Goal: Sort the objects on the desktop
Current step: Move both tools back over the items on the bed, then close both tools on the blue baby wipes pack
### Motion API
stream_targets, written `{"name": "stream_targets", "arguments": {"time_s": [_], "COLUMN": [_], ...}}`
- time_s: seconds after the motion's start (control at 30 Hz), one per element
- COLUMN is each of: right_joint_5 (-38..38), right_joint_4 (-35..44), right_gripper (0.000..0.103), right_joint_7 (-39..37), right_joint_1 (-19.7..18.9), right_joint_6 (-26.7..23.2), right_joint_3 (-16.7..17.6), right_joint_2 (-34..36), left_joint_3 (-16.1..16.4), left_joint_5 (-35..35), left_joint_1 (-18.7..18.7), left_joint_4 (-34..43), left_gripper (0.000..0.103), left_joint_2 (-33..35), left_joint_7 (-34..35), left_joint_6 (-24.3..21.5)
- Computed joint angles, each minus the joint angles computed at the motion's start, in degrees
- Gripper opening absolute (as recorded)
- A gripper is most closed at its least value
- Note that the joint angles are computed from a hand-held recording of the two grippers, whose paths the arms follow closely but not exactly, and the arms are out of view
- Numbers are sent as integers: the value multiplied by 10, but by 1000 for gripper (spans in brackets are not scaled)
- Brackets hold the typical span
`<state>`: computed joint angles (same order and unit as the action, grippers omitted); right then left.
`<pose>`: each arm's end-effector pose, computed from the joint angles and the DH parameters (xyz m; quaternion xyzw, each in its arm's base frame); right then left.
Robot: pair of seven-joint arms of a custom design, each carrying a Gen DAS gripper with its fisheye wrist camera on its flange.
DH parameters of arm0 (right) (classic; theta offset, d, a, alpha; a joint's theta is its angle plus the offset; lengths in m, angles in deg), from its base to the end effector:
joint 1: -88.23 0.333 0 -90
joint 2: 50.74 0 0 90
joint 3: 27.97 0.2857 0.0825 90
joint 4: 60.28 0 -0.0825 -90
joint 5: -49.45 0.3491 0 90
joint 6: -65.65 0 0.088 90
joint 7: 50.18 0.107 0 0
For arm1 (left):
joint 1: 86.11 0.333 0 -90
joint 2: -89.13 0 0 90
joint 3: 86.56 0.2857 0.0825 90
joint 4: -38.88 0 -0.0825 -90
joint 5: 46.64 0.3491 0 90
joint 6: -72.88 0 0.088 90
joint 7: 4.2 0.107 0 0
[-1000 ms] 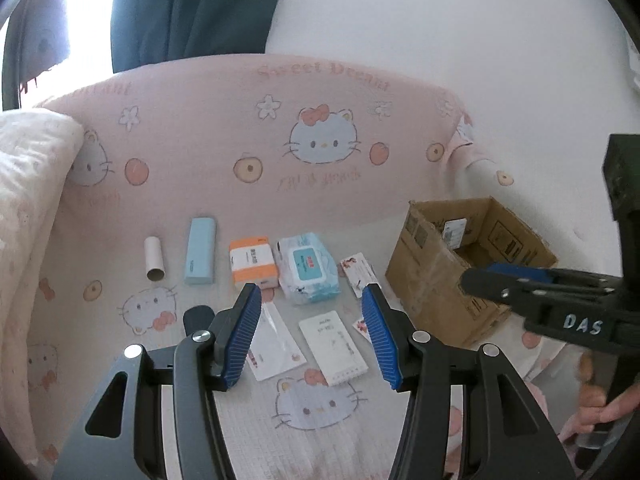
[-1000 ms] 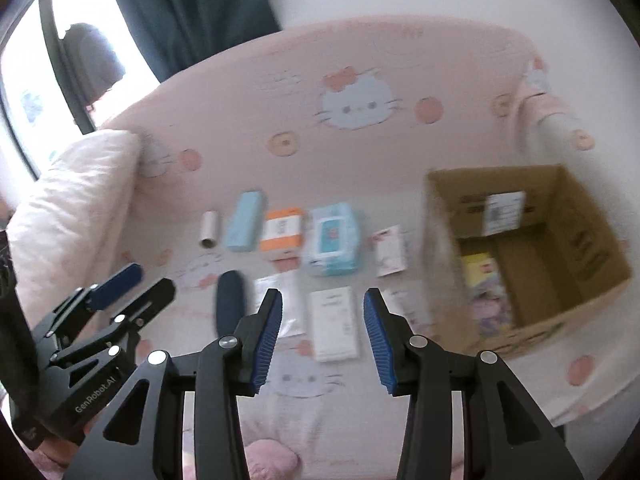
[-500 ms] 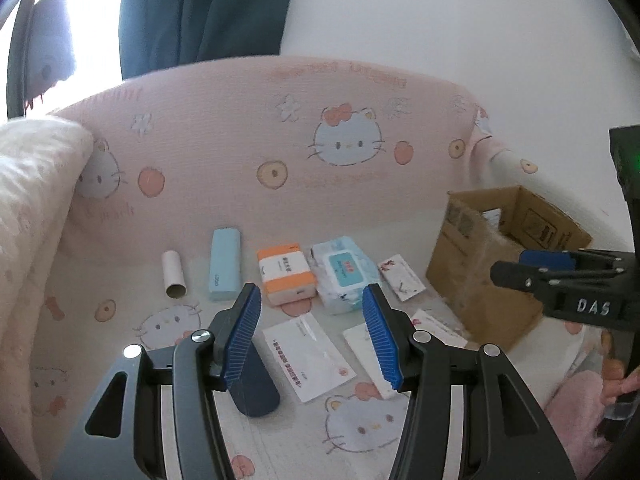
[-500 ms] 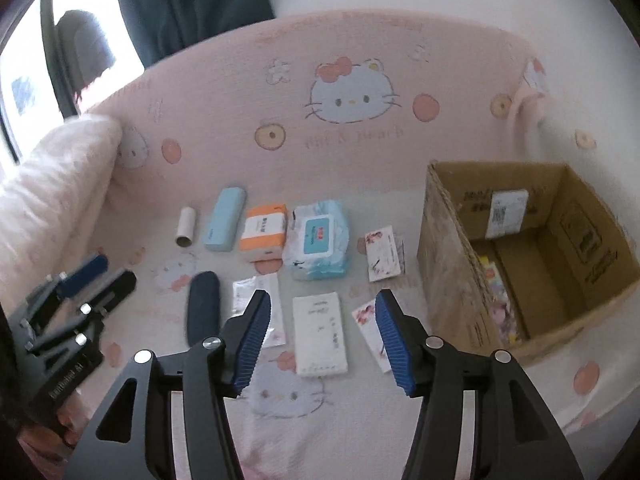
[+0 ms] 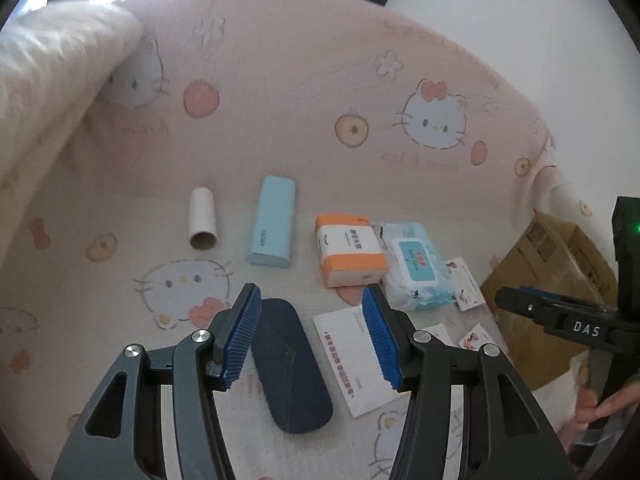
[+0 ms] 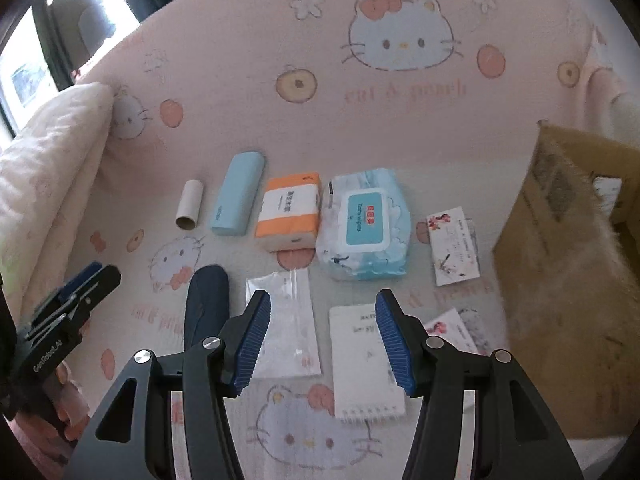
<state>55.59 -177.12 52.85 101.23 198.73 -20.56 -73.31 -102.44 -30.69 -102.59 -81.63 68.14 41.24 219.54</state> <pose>0.4242 0.1721 0.6548 -0.6966 0.6362 -0.1356 0.3028 0.3878 -0.2760 0.6362 -0.6487 0.6360 -0.3634 0.2064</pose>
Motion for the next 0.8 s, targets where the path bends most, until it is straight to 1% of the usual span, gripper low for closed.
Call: {"name": "stream_targets", "arguments": {"time_s": [0.07, 0.23, 0.4, 0.5, 0.6, 0.7, 0.8], "right_joint_5": [2, -12, -38, -44, -41, -23, -1], "right_joint_4": [15, 56, 81, 93, 99, 101, 104], "right_gripper": [52, 52, 52, 52, 52, 52, 52], "right_joint_7": [-2, -9, 11, 16, 14, 5, 2], "right_joint_1": [0, 3, -4, -8, -11, -14, -18], "right_joint_6": [-1, -3, -1, -3, -5, -5, -1], "right_joint_3": [-1, -4, -14, -24, -34, -43, -51], "right_joint_2": [23, 78, 121, 142, 156, 168, 182], "left_joint_3": [3, 13, 1, -1, -5, -8, -12], "left_joint_5": [-7, -48, -35, -71, -102, -127, -147], "left_joint_1": [0, -9, -14, -21, -26, -28, -31], "left_joint_4": [12, 54, 142, 195, 239, 263, 292], "left_gripper": [57, 57, 57, 57, 57, 57, 57], "left_joint_2": [23, 96, 190, 247, 291, 318, 348], "left_joint_7": [3, 19, 29, 54, 63, 65, 68], "left_joint_6": [1, 27, 3, -8, -16, -12, -23]}}
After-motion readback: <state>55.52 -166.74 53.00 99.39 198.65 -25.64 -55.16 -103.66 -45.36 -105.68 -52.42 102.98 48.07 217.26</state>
